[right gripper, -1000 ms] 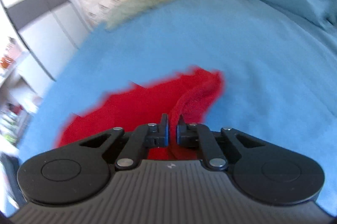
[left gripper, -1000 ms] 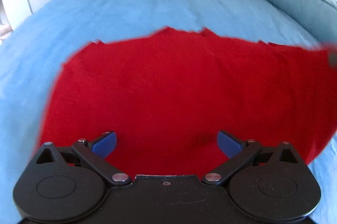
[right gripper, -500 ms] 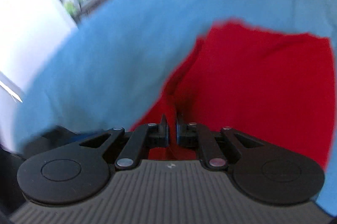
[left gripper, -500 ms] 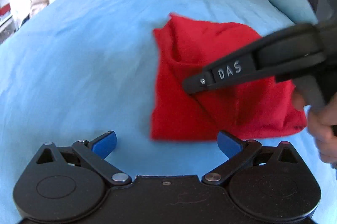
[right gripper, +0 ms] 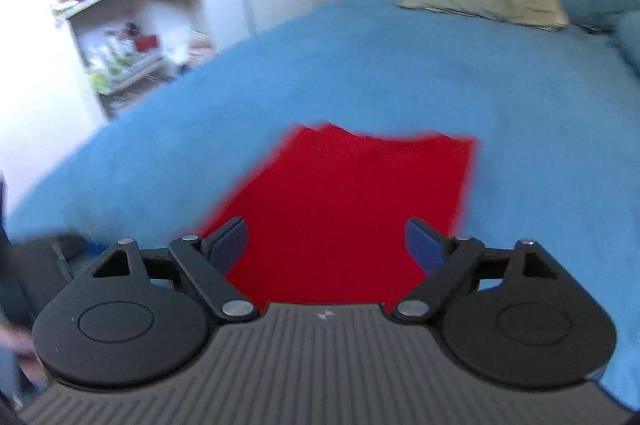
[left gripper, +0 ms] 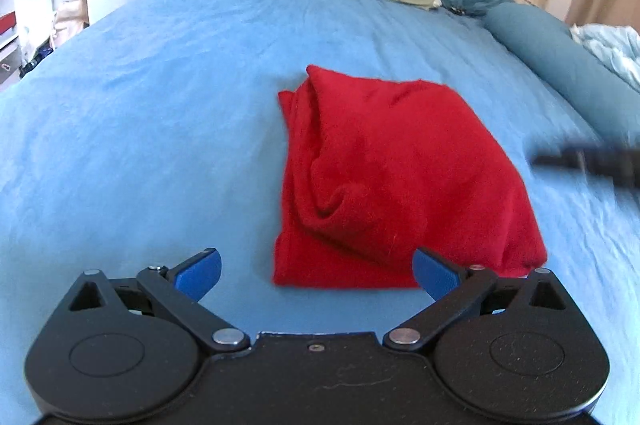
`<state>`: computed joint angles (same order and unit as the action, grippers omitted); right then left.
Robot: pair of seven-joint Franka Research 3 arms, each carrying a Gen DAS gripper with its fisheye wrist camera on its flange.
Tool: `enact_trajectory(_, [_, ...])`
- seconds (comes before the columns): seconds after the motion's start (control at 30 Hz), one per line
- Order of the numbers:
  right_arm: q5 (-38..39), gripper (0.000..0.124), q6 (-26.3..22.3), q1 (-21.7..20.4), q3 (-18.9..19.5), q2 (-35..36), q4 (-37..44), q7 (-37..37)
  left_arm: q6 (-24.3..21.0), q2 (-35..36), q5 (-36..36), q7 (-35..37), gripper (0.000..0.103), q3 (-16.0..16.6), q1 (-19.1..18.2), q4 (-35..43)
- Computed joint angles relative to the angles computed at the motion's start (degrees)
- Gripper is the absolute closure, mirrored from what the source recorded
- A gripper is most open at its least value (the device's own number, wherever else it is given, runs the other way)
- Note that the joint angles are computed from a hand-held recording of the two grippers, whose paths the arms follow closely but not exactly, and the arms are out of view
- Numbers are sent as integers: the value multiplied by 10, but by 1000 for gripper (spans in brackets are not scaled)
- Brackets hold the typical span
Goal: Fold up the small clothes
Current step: 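Open the right tool and withdraw from the folded bundle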
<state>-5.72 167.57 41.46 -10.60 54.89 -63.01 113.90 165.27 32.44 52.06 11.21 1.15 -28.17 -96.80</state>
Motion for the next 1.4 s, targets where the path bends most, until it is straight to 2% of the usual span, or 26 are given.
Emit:
enact_trajectory(0.03, [-49,22,4,15,-24,-23,-50,65,-2,4,2,-8,0,4,-4,7])
enact_trajectory(0.07, [-59,22,23,37,-53,-42,-100,89,-5,8,4,-15,0,7,-8,14])
enact_trajectory(0.1, [-30,23,57,69,-89,-53,-149,73,-10,5,6,-19,0,9,-10,14])
enact_trajectory(0.17, [-33,24,84,128,-151,-66,-219,106,-22,10,11,-22,0,11,-13,26])
enact_trajectory(0.23, [-27,25,101,162,-190,-58,-248,127,-33,19,15,-20,0,10,-13,42])
enact_trajectory(0.33, [-3,28,109,189,-227,-31,-251,182,-64,31,22,-20,0,14,-17,62])
enact_trajectory(0.37, [33,30,109,191,-233,-9,-232,173,-75,35,23,-18,0,13,-16,67])
enact_trajectory(0.4, [43,38,98,193,-239,5,-217,180,-89,37,22,-16,0,12,-15,71])
enact_trajectory(0.43, [45,41,92,211,-262,14,-221,192,-101,38,23,-15,0,12,-13,70])
enact_trajectory(0.5, [31,40,67,248,-319,36,-223,243,-125,38,16,-5,0,4,-5,61])
enact_trajectory(0.53, [46,40,63,247,-323,45,-214,244,-124,37,10,3,0,-3,2,53])
enact_trajectory(0.6, [44,39,88,222,-293,31,-229,249,-114,35,10,12,0,-8,10,34])
enact_trajectory(0.67, [46,39,106,215,-288,34,-234,244,-109,31,41,-10,0,6,-4,23])
enact_trajectory(0.77, [47,39,96,218,-292,35,-229,227,-123,33,40,-3,0,-3,1,29])
enact_trajectory(0.83, [43,38,101,202,-271,22,-232,204,-128,29,24,15,0,-15,11,31])
enact_trajectory(0.9, [39,37,112,172,-230,-4,-241,167,-137,27,15,36,1,-20,13,43])
enact_trajectory(0.97, [41,37,144,136,-176,-48,-276,120,-153,17,24,46,1,-16,6,54])
enact_trajectory(1.03, [41,28,181,94,-124,-88,-307,78,-136,8,19,64,0,-24,17,62])
enact_trajectory(1.1, [47,21,199,50,-77,-120,-320,52,-108,12,-29,114,0,-49,50,85])
enact_trajectory(1.2, [61,21,176,-5,-24,-133,-284,22,-108,47,-124,213,0,-84,88,154])
enact_trajectory(1.33, [99,21,74,-109,92,-100,-162,-40,-146,122,-233,334,0,-125,120,268])
enact_trajectory(1.37, [114,21,50,-126,111,-78,-120,-51,-162,146,-254,356,0,-130,123,301])
enact_trajectory(1.4, [128,21,19,-131,114,-51,-71,-48,-175,164,-272,373,0,-133,123,326])
